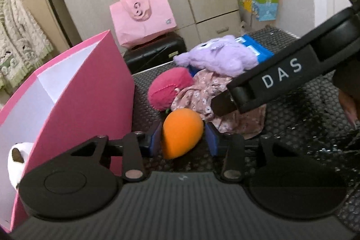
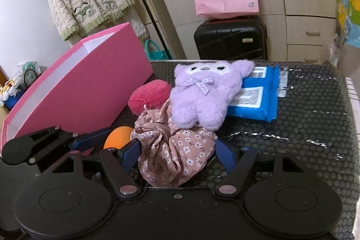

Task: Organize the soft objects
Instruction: 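Lower the left gripper onto the orange makeup sponge while the right gripper approaches the floral cloth, then close the left gripper on the orange sponge while the right gripper grasps the floral cloth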

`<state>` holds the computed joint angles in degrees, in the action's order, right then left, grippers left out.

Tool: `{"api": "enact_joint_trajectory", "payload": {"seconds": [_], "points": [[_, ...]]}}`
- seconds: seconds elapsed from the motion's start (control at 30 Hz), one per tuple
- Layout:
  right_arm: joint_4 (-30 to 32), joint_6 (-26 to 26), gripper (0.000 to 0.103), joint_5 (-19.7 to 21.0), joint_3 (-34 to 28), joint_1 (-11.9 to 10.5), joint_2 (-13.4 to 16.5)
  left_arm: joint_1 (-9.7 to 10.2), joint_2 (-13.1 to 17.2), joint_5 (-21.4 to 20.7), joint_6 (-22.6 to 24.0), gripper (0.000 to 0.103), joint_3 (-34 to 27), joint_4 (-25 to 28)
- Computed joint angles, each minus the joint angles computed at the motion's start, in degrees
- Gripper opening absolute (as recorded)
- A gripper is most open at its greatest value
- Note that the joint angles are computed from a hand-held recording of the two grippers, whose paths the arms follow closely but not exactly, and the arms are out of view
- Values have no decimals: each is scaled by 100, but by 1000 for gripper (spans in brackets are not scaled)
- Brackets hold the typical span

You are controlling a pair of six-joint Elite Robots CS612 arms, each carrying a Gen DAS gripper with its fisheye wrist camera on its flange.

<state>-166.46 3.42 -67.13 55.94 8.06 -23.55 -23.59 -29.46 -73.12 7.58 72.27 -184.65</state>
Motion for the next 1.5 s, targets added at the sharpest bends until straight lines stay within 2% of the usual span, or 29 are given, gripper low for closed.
{"api": "enact_joint_trajectory", "payload": {"seconds": [0.3,0.43,0.53,0.6,0.67,0.7,0.73,0.8,0.93,1.23,1.5], "points": [[-357,-76,79,-310,-84,95,137,-7,45,56,48,38,-5,-174],[-714,-442,79,-523,39,151,140,-17,25,95,122,36,49,-206],[-894,-512,77,-499,119,140,135,-25,31,99,188,35,99,-375],[-909,-595,70,-583,136,147,120,-12,28,34,175,35,125,-464],[-917,-788,45,-784,157,183,101,12,5,-82,156,35,166,-511],[-929,-886,37,-796,186,186,87,26,-10,-159,147,35,197,-560],[-939,-910,23,-754,228,178,67,36,-27,-229,155,35,231,-606],[-954,-832,19,-675,333,164,8,41,-65,-330,155,35,312,-723],[-1159,-940,18,-884,550,192,-79,41,-115,-437,157,35,411,-878],[-1398,-529,18,-679,1102,129,-355,115,-286,-855,-6,35,677,-1061],[-1868,-281,18,-822,1624,132,-566,214,-459,-1413,-234,35,902,-987]]}}
